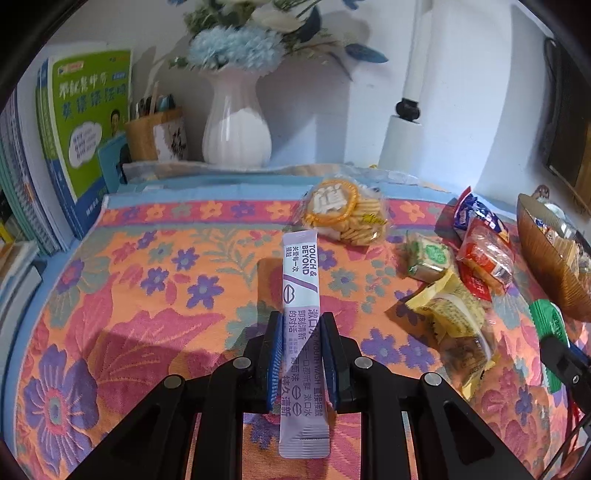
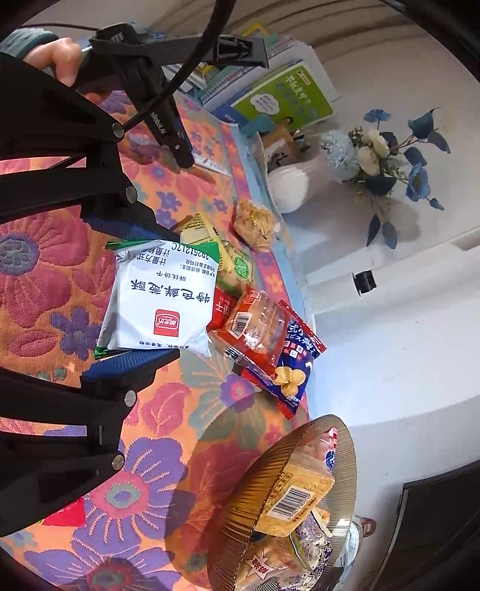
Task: Organize snacks
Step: 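Carry both packs over the glass bowl and open both grippers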
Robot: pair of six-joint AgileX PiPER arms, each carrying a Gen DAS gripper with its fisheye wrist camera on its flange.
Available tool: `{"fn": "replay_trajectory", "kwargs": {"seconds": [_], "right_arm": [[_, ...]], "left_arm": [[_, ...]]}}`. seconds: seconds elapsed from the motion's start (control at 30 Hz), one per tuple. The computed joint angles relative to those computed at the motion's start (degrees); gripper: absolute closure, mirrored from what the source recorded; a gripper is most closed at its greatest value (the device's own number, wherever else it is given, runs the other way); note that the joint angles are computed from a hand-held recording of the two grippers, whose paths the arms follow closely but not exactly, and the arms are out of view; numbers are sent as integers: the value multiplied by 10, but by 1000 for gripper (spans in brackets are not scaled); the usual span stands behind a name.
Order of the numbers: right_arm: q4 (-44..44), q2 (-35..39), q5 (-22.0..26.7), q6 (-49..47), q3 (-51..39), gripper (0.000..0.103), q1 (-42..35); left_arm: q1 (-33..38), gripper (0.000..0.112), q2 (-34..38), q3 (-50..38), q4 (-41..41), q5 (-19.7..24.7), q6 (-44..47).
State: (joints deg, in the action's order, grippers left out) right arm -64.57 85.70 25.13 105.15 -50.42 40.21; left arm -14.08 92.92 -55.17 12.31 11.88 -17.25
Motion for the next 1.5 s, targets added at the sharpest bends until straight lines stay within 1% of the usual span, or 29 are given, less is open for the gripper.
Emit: {"fn": "replay_trajectory", "kwargs": {"seconds": [0.03, 0.07, 0.1, 0.17, 0.2, 0.23, 0.3, 0.37, 0.4, 0.47, 0.57, 0.6, 0.7, 0.73, 0.8, 0.87, 0.9, 0.97, 1.03, 1.1, 1.13, 1.17, 1.2, 1.23, 1.27, 1.3, 1.33, 1.43, 1.5], "right_arm": [[-13, -2, 0, 15, 3, 51, 1], [-27, -5, 2, 32, 7, 51, 3], [-50, -11, 6, 59, 14, 51, 7], [-92, -23, 3, 106, 28, 51, 8], [-106, -30, 11, 127, 34, 51, 11], [-108, -34, 24, 134, 35, 51, 16], [-93, -50, 56, 129, 35, 51, 25], [-67, -84, 92, 109, 33, 51, 31], [-50, -98, 113, 91, 26, 51, 34], [-27, -123, 200, 39, -11, 51, 51], [-20, -128, 324, -35, -80, 51, 60], [-22, -127, 355, -52, -100, 51, 55], [-24, -118, 414, -85, -142, 51, 18], [-20, -117, 421, -92, -150, 51, 4], [5, -107, 415, -116, -170, 51, -44], [34, -93, 397, -141, -184, 51, -82], [37, -86, 402, -137, -187, 50, -93], [41, -77, 398, -127, -189, 50, -106], [61, -68, 385, -137, -196, 49, -126], [77, -53, 387, -147, -208, 48, -143], [88, -41, 396, -157, -220, 47, -150], [96, -36, 408, -164, -226, 45, -152], [108, -25, 417, -179, -238, 44, -160], [110, -25, 414, -183, -238, 44, -163], [109, -31, 407, -181, -230, 43, -166], [110, -37, 402, -179, -224, 39, -167], [111, -43, 397, -176, -218, 35, -167], [108, -65, 387, -167, -199, 33, -151], [112, -73, 386, -173, -199, 33, -131]], "left_arm": [[-5, 93, -8, 4, 6, -3, -6], [-9, 93, -16, 6, -11, -4, 6], [-15, 93, -28, 6, -50, 1, 40], [-21, 93, -45, -3, -148, 17, 140], [-31, 93, -54, -11, -166, 26, 161], [-39, 93, -60, -19, -187, 34, 183], [-54, 93, -69, -39, -255, 54, 251], [-82, 93, -70, -69, -258, 70, 253], [-99, 93, -64, -95, -265, 83, 259], [-122, 93, -48, -139, -279, 102, 266], [-170, 93, -6, -226, -279, 129, 260], [-182, 93, 8, -251, -272, 137, 253], [-220, 93, 68, -349, -256, 168, 230], [-227, 93, 92, -384, -260, 183, 228], [-239, 93, 130, -439, -259, 206, 221], [-256, 93, 168, -492, -213, 223, 186], [-257, 93, 182, -510, -215, 232, 188], [-248, 93, 209, -547, -249, 255, 213], [-248, 93, 247, -605, -246, 289, 210], [-250, 93, 276, -645, -234, 313, 205], [-247, 92, 288, -662, -238, 324, 209], [-244, 81, 305, -689, -238, 345, 204], [-242, 73, 310, -695, -236, 352, 196], [-238, 59, 311, -692, -238, 346, 191], [-234, 49, 303, -674, -244, 330, 193], [-229, 47, 288, -646, -256, 311, 204], [-225, 47, 278, -629, -265, 303, 214], [-217, 46, 230, -561, -273, 283, 238], [-207, 46, 182, -494, -282, 258, 258]]}}
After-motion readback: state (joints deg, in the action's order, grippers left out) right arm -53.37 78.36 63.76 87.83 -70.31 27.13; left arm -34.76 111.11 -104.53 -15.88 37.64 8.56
